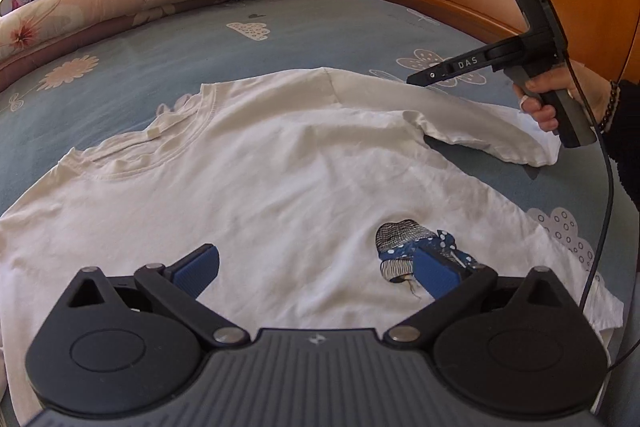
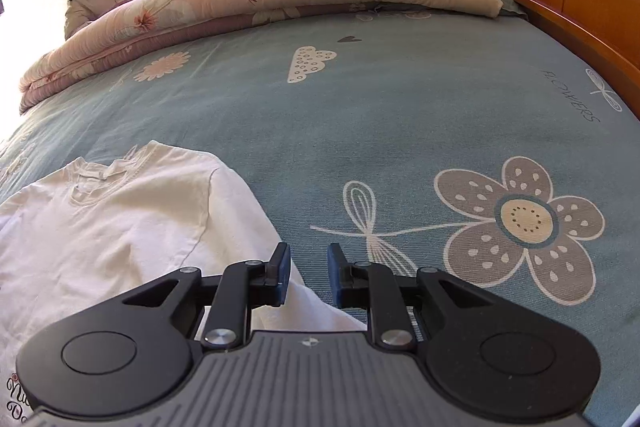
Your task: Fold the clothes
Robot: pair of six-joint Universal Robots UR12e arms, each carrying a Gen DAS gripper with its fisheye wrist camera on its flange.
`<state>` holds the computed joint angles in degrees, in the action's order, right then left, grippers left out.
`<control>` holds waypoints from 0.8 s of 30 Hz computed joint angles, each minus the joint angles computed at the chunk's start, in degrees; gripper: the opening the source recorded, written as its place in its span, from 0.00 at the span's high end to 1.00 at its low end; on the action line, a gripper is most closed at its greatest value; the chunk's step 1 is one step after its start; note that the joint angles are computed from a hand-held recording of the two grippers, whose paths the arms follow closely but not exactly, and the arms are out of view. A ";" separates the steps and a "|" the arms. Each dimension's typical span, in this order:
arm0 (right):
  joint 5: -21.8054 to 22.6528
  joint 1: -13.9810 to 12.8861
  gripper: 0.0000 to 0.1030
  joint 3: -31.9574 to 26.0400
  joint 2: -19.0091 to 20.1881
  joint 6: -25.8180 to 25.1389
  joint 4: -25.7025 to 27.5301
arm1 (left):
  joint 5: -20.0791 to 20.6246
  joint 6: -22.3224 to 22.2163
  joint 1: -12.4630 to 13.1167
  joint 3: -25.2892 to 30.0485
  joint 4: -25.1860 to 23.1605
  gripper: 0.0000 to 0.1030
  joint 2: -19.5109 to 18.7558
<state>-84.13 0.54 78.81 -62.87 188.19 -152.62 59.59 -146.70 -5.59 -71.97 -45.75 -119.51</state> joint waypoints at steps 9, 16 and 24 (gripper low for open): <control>-1.83 0.96 0.66 1.82 0.17 -13.54 -1.19 | -0.92 -0.66 -1.90 1.99 -3.69 0.01 -1.72; 2.42 -0.65 0.56 0.60 0.14 -14.27 3.97 | 1.60 -0.29 -1.94 1.72 -5.16 0.01 -2.21; -0.83 0.76 0.97 -1.77 0.44 -18.75 8.34 | 2.37 2.32 -1.96 -0.47 -1.43 0.01 -1.58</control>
<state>-84.96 1.29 77.05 -62.43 169.44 -144.27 61.96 -144.38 -7.55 -72.45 -47.18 -121.09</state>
